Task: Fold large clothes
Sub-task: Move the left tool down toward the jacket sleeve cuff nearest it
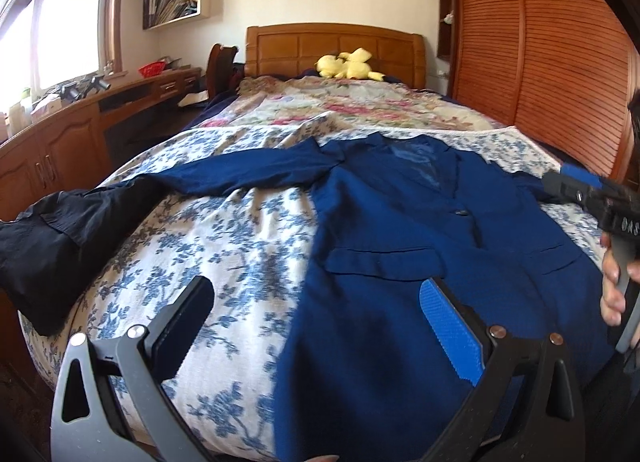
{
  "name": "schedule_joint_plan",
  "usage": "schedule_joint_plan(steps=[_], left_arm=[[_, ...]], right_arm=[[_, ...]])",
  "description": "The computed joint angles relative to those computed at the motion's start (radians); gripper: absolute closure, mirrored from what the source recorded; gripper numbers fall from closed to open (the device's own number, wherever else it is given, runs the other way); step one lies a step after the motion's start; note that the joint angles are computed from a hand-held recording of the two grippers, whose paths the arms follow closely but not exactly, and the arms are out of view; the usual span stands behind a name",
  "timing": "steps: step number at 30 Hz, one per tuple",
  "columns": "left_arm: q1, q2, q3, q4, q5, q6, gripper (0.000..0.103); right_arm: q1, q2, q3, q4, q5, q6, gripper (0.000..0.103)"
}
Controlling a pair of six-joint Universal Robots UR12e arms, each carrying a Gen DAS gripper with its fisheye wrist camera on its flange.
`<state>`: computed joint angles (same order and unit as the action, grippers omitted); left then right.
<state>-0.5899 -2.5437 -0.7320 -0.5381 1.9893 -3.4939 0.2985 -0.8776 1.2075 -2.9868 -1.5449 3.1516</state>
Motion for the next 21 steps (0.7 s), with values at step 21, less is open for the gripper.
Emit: schedule_joint_plan(steps=[21], left_arm=[[0.053, -0.046, 0.075, -0.183, -0.007, -0.076, 0.000]], right_arm=[[-0.008, 0.233, -0.339, 0.287, 0.212, -0.081, 0.000]])
